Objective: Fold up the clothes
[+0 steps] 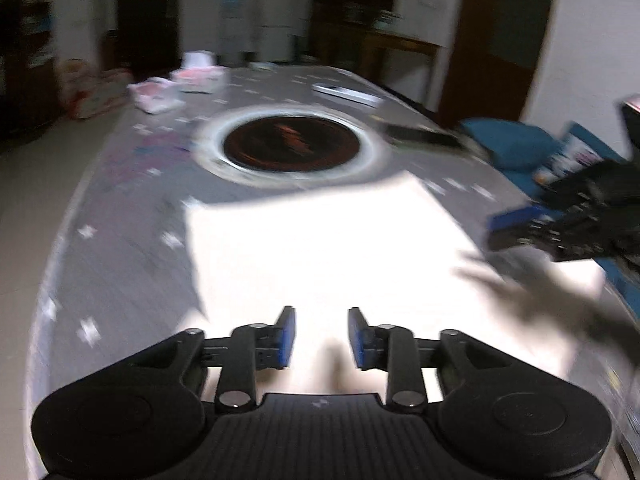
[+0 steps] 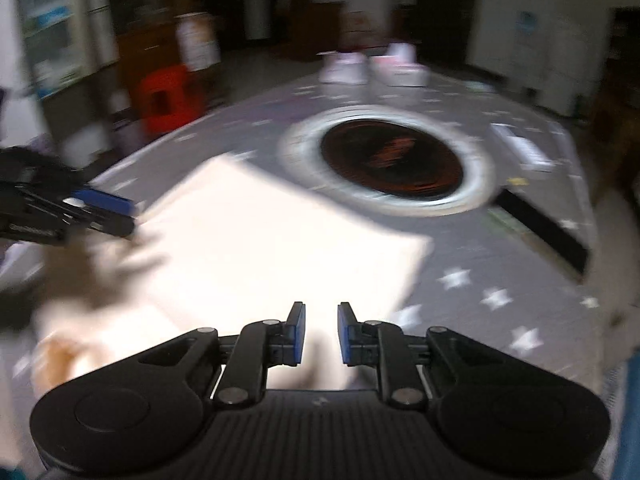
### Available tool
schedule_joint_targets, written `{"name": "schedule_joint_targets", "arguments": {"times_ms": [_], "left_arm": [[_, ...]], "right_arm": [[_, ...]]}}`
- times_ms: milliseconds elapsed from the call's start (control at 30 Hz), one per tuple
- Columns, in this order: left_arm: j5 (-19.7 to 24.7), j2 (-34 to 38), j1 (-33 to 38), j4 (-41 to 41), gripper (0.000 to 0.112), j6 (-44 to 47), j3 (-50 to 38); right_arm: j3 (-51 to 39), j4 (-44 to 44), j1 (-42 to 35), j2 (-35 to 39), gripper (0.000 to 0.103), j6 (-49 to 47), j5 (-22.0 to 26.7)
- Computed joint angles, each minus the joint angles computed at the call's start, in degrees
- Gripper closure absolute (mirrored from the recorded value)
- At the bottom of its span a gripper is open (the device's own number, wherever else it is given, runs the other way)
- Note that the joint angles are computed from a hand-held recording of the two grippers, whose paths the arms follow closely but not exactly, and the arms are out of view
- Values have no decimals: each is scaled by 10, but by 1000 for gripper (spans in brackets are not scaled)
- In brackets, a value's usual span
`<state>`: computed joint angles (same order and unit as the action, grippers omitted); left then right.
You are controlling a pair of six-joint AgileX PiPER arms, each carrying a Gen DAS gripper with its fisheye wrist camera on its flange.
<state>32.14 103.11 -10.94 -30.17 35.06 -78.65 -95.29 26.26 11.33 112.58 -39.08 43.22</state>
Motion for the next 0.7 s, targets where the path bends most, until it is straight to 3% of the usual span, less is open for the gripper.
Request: {"name": "schedule_joint_targets", "arguments": {"times_ms": [133, 333, 367, 433, 467, 500, 600, 700], "left_arm": [[-16, -65, -21, -40, 70, 64, 98], [-56, -67, -54, 15, 73, 6, 129], [-54, -65, -54, 10, 77, 9, 130], [-58, -66, -56, 20, 105, 3, 136], [-60, -67, -58, 25, 106, -1, 139], [-63, -76, -56, 12, 109, 15, 148], [-68, -121, -46, -60, 109, 98, 186], [-60, -173, -35, -146, 109, 198, 227]], "right_arm": [[89, 72, 15, -61, 68, -100, 42], [157, 78, 65, -91, 62, -111, 28], [162, 71, 70, -91, 65, -104, 22], [169, 48, 80, -90, 76, -83, 11], [174, 47, 80, -94, 92, -80, 9], [180, 48, 79, -98, 97, -79, 7], [206, 71, 69, -127, 98, -109, 1], [228, 109, 47, -167, 98, -178, 31]]}}
